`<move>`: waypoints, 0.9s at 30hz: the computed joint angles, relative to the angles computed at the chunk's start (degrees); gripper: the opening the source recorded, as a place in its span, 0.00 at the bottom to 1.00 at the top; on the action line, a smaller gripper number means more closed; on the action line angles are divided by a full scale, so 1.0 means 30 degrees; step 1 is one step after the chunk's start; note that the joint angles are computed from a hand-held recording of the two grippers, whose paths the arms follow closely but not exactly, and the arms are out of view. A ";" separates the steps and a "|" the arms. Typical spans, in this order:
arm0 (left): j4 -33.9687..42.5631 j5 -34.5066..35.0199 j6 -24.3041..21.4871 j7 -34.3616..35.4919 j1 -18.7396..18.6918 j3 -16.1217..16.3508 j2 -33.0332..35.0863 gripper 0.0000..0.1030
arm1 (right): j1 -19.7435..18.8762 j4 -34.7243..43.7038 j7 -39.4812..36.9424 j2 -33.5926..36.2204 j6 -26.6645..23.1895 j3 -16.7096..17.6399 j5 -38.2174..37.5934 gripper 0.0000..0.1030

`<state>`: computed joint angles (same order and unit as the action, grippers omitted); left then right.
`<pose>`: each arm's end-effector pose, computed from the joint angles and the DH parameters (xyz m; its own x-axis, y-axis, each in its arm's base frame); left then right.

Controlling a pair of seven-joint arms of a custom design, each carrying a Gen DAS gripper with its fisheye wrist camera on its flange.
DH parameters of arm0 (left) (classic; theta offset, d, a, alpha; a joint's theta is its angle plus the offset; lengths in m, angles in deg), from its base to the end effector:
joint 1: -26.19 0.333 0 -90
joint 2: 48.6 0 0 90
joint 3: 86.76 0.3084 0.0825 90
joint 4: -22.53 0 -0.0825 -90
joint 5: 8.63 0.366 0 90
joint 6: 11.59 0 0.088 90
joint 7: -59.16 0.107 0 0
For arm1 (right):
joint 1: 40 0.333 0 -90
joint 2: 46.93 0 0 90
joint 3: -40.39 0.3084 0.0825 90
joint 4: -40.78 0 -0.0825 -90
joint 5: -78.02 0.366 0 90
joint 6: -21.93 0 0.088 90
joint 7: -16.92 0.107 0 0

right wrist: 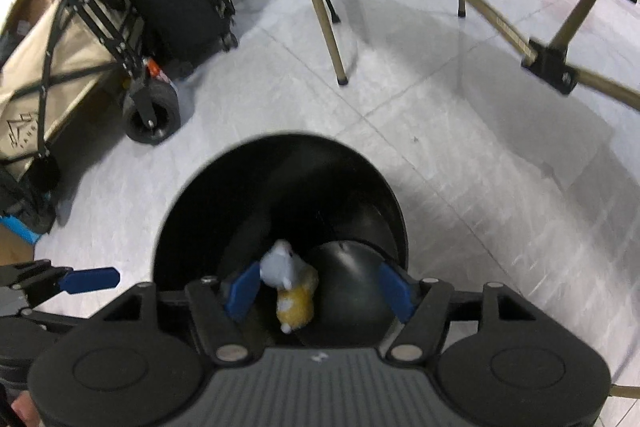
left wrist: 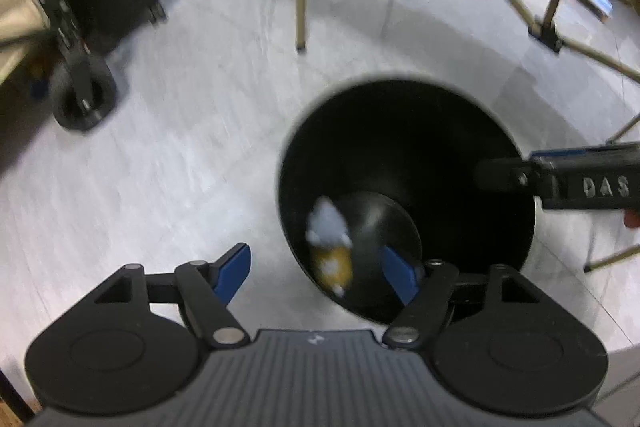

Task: Collect trash
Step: 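Carry the plush toy over the black bin and open both grippers, then grasp the pink satin cloth with the left gripper while the right gripper also grips it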

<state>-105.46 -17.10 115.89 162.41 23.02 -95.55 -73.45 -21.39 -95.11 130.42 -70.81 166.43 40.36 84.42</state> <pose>0.4335 -0.1065 0.5810 -0.3628 -0.9317 -0.0158 -0.8459 0.3364 -0.4139 0.4293 0.1432 0.5447 -0.0755 -0.9486 -0.3073 -0.8686 0.2139 -0.4470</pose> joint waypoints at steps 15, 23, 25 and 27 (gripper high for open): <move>0.0239 -0.3800 0.6465 0.2511 -0.3144 -0.0010 -0.2613 0.89 | -0.4639 -0.2130 0.4560 -0.9130 0.2786 0.2706 -0.8446 0.67; 0.2681 -0.6420 0.8156 0.2403 -0.6120 -0.1048 -0.0593 0.89 | -0.8467 -0.2722 0.5516 -1.2128 0.2502 0.2155 -1.1839 0.69; 0.3202 -0.7059 0.8514 0.2980 -0.7027 -0.1189 0.0116 0.89 | -0.9498 -0.2608 0.5655 -1.2120 0.2325 0.1802 -1.2316 0.69; 0.3993 -0.6778 0.8431 0.3230 -0.7251 -0.1616 0.0964 0.89 | -1.0235 -0.2276 0.5576 -1.1695 0.2030 0.1227 -1.2574 0.69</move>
